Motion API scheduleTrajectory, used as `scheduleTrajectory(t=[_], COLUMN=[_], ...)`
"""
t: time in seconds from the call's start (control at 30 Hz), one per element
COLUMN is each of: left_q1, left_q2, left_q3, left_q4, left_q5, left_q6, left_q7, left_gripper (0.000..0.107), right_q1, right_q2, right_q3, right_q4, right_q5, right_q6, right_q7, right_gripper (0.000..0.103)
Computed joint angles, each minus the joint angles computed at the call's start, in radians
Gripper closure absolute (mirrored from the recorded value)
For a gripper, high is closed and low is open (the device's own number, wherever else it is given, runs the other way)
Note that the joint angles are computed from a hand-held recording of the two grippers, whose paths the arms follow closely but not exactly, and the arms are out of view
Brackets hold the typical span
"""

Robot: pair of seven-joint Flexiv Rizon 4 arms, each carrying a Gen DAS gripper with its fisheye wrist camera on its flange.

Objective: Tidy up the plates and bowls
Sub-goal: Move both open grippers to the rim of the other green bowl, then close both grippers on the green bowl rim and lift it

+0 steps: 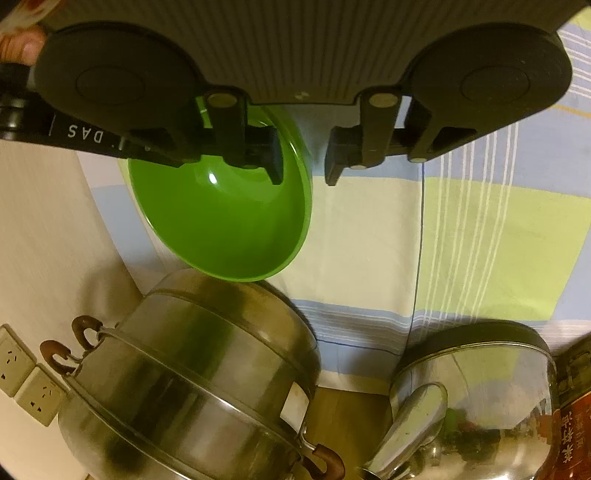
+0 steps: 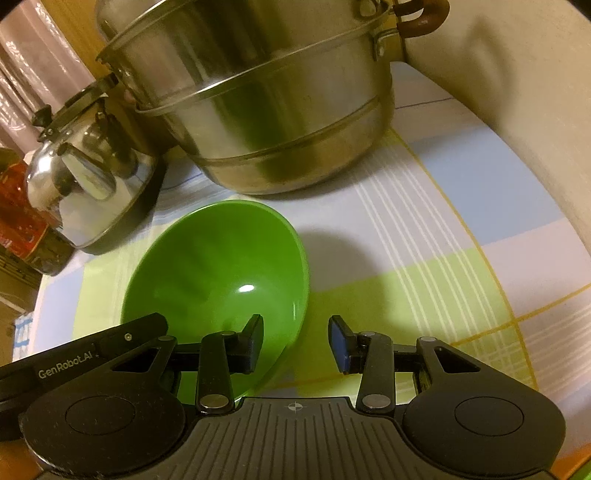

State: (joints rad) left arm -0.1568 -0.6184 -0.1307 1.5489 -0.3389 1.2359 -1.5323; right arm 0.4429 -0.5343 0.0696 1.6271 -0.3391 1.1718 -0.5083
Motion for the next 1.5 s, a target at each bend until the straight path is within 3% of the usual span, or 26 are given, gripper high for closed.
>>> scheduleTrajectory(t=[0.07, 0.13, 0.23, 0.73, 1.07, 1.5], left_q1=[0.008, 0.003, -0.008, -0.018, -0.042, -0.094], left_q2=[-0.002, -0.004, -0.003, 0.094, 0.258, 0.515], left_q3=[-0.013, -0.007, 0.007, 0.016, 0.012, 0.024], left_q4=[0.0, -0.007, -0.016, 0.044, 0.192, 0.466], left_q5=[-0.006, 0.0, 0.013, 0.03, 0.015, -0.024], left_q6=[0.004, -0.003, -0.019, -0.017, 0.012, 0.056], left_q7=[0.014, 0.018, 0.013, 0.01, 0.001, -0.015], left_gripper=[0.091, 0.093, 0.093, 0.093, 0.093, 0.093], right_q1=[-0.008, -0.012, -0.005, 0.029, 0.049, 0.04], right_q2=[-0.007, -0.014, -0.014, 0.07, 0.234, 0.457], right_q3=[0.011, 0.021, 0.013, -0.008, 0.009, 0.136], right_q4=[-0.007, -0.02, -0.019, 0.045, 0.178, 0.362], right_q5=[0.014, 0.028, 0.033, -0.033, -0.156, -0.28], right_q6=[0.003, -0.012, -0.007, -0.024, -0.052, -0.139], right_q7=[-0.009, -0.022, -0.011, 0.034, 0.178, 0.377], right_gripper=[0.066, 0.077, 0.081, 0.084, 0.084, 0.084])
